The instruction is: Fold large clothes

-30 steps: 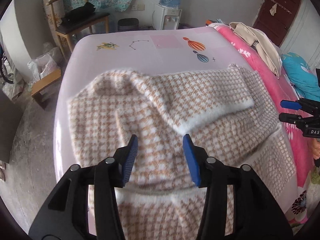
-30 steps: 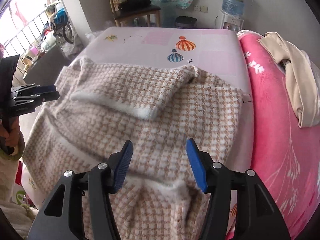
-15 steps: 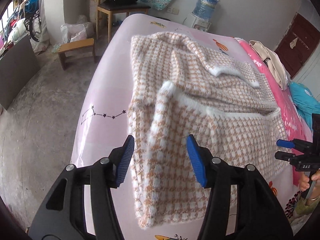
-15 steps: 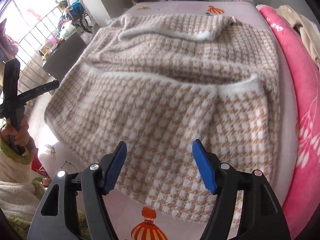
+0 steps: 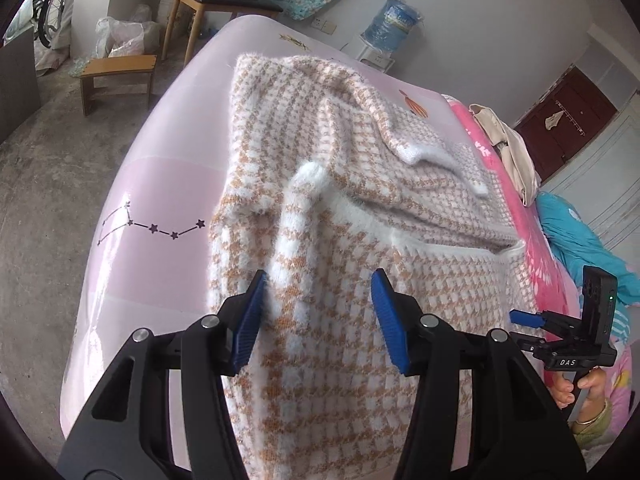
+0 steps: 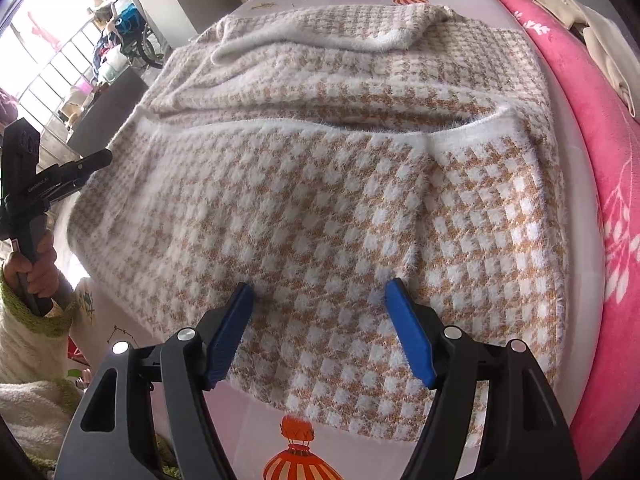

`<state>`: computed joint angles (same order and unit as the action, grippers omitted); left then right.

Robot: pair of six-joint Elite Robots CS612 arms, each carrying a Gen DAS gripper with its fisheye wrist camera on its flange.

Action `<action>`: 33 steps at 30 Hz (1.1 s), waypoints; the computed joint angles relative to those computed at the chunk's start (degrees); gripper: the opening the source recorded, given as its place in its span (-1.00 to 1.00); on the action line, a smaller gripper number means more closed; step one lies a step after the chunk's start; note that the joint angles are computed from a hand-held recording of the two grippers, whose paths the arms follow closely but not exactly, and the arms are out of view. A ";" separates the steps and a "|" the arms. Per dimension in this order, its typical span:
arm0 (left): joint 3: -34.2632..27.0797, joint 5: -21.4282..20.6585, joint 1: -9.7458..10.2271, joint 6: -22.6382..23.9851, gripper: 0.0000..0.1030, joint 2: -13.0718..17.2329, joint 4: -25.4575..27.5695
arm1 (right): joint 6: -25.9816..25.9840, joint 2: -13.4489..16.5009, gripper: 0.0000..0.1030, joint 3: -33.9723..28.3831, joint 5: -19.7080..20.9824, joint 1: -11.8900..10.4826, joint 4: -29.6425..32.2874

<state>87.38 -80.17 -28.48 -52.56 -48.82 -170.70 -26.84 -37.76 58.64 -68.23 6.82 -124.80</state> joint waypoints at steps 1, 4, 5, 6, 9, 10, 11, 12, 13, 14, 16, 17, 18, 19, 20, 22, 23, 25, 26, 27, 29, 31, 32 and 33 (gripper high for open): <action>-0.39 -0.37 0.15 -0.17 -0.03 0.29 0.42 | 0.14 0.11 0.33 -0.15 -0.12 0.13 -0.04; -1.44 -0.39 0.53 -1.22 -0.10 0.88 1.74 | 0.31 0.12 0.33 -0.08 -0.19 0.19 -0.27; -1.82 -0.22 0.63 -1.42 -0.11 0.99 2.46 | 0.44 0.14 0.33 -0.05 -0.10 0.20 -0.37; -2.30 0.03 0.70 -1.77 -0.12 1.11 3.32 | 0.49 0.13 0.34 0.02 0.02 0.14 -0.45; -3.25 0.10 0.78 -1.95 -0.23 1.46 4.33 | 0.64 -0.01 0.34 0.39 0.44 -0.08 -0.91; -3.37 -0.31 0.73 -1.52 -0.29 1.52 4.18 | 0.67 -0.09 0.34 0.61 0.70 -0.18 -1.14; -3.38 -0.46 0.57 -0.99 -0.31 1.49 4.10 | 0.75 -0.14 0.34 0.77 1.02 -0.27 -1.31; -3.54 -0.32 0.35 -0.23 -0.32 1.43 4.63 | 0.78 -0.19 0.34 0.93 1.43 -0.43 -1.44; -3.80 0.55 0.03 0.49 -0.32 1.29 6.07 | 0.83 -0.24 0.34 1.07 1.97 -0.60 -1.50; -4.36 1.92 -0.36 0.95 -0.32 1.15 8.83 | 0.80 -0.30 0.34 1.21 2.56 -0.82 -1.41; -5.80 4.26 -0.95 0.96 -0.36 1.12 15.18 | 0.74 -0.53 0.33 1.41 4.11 -1.32 -0.83; -6.20 5.46 -1.26 1.14 -0.38 1.14 16.77 | 0.82 -0.74 0.33 1.61 5.29 -1.71 -0.60; -6.59 6.55 -1.54 1.44 -0.38 1.13 18.34 | 1.03 -0.97 0.33 1.87 6.58 -2.16 -0.68; -7.16 7.78 -1.86 1.83 -0.38 1.20 20.30 | 1.77 -1.24 0.33 2.31 7.56 -2.64 -1.67; -7.70 9.18 -2.21 2.23 -0.38 1.32 22.07 | 3.02 -1.53 0.33 2.88 7.83 -3.10 -3.63; -8.84 11.71 -2.82 2.94 -0.38 1.66 25.33 | 5.56 -1.70 0.30 3.34 7.17 -3.87 -6.97; -9.46 13.03 -3.13 3.37 -0.38 1.88 26.92 | 6.90 -1.54 0.23 3.12 6.68 -4.22 -8.08; -10.47 15.06 -3.59 3.74 -0.38 2.24 29.38 | 9.03 -0.89 0.13 1.92 5.26 -4.61 -9.23; -10.79 15.77 -3.74 3.73 -0.38 2.33 30.26 | 9.86 -0.39 0.06 1.06 4.58 -4.75 -9.55; -10.92 16.23 -3.83 3.58 -0.38 2.32 30.87 | 10.42 0.14 0.02 0.15 4.08 -4.83 -9.72; -11.27 16.69 -3.92 3.10 -0.38 2.41 31.74 | 11.43 1.53 -0.11 -2.22 2.92 -4.88 -9.59; -11.64 16.84 -3.93 2.66 -0.38 2.54 32.36 | 11.98 2.78 -0.18 -4.13 2.36 -4.76 -9.42; -11.78 16.95 -3.94 2.48 -0.37 2.59 32.61 | 12.17 3.53 -0.19 -5.28 2.14 -4.73 -9.18; -11.92 17.07 -3.94 2.35 -0.37 2.64 32.89 | 12.41 4.10 -0.19 -6.16 1.94 -4.69 -8.69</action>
